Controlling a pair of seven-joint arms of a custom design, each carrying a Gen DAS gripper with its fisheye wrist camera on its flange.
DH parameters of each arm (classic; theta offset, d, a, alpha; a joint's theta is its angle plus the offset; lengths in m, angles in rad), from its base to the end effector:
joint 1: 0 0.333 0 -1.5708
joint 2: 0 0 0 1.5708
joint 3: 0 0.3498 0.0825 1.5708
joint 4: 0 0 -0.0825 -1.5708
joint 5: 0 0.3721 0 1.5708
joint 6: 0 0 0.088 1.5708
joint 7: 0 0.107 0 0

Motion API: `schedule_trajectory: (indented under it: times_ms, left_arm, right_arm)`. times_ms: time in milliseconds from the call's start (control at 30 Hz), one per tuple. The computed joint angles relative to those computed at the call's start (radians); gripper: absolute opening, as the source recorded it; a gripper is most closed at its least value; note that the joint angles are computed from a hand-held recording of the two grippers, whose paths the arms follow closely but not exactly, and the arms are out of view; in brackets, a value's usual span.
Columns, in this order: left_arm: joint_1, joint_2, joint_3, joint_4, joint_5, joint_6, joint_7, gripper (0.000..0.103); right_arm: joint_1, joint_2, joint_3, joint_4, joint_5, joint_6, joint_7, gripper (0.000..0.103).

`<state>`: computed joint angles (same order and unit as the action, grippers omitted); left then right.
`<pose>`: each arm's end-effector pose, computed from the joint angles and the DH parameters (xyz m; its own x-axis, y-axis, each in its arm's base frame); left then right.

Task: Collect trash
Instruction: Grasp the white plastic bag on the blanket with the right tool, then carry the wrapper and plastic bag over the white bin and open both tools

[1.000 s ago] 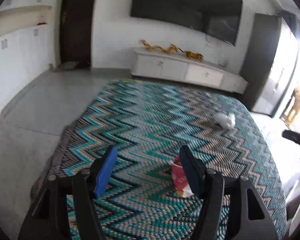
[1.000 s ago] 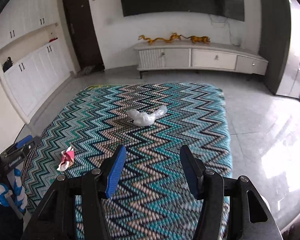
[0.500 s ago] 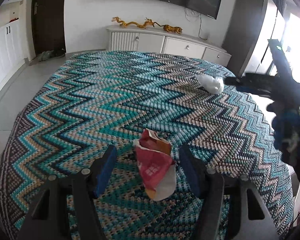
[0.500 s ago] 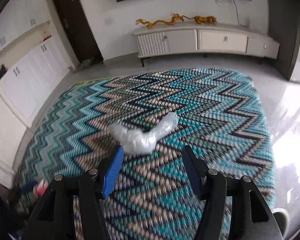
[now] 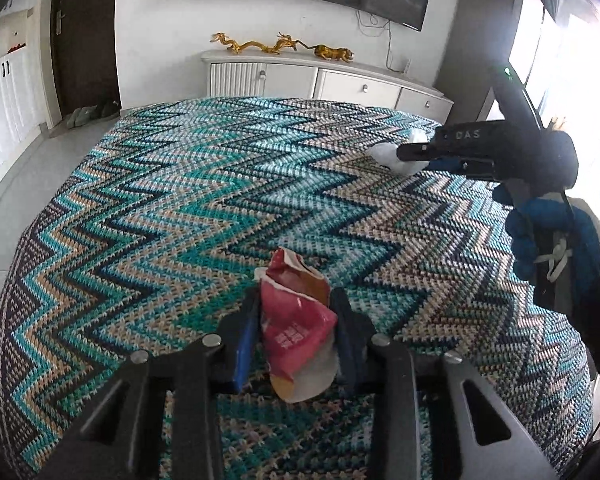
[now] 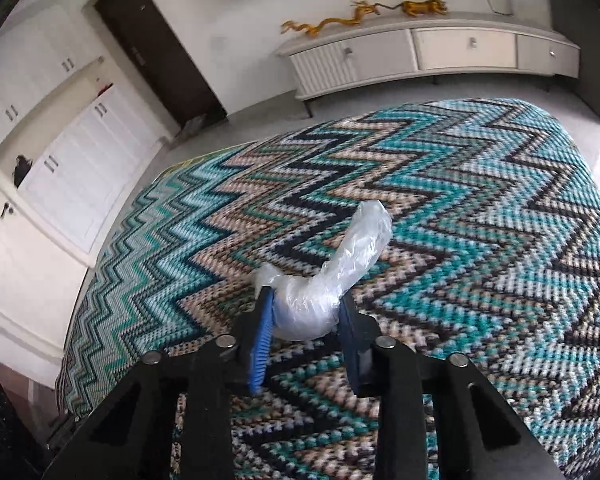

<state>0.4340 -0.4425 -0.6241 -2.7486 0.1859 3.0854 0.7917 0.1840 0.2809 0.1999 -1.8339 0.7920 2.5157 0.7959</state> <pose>0.3926 -0.1010 0.4431 0.3002 -0.9440 0.1370 -0.6791 -0.3124 -0.6643 0.6169 0.2295 0.4608 0.6006 -0.7167 -0.3543 -0.7481 -0.3474 -0.5654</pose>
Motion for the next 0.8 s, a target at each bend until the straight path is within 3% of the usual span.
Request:
schedule_trajectory:
  times_ms: [167,267,467,633,800]
  left_arm:
    - [0.037,-0.024,-0.043,0.004,0.020,-0.008,-0.028,0.032]
    - [0.032,-0.043,-0.045,0.003,0.024,-0.011,-0.033,0.032]
    - [0.041,-0.051,-0.059,-0.006,0.013,0.017,-0.042,0.032]
    - [0.064,-0.079,-0.089,-0.022,-0.016,0.032,-0.049,0.032]
    - [0.016,-0.096,-0.067,-0.015,-0.030,0.006,-0.021,0.032]
  right_arm:
    - [-0.024,-0.078,0.006,-0.070,0.093,-0.023,-0.091,0.026]
    - [-0.027,-0.158,-0.030,-0.137,0.154,-0.057,-0.189,0.026]
    - [-0.016,-0.330,-0.146,-0.291,0.225,-0.077,-0.327,0.026]
    - [-0.029,-0.455,-0.251,-0.402,0.266,-0.071,-0.364,0.026]
    - [-0.062,-0.553,-0.342,-0.494,0.245,-0.073,-0.359,0.026]
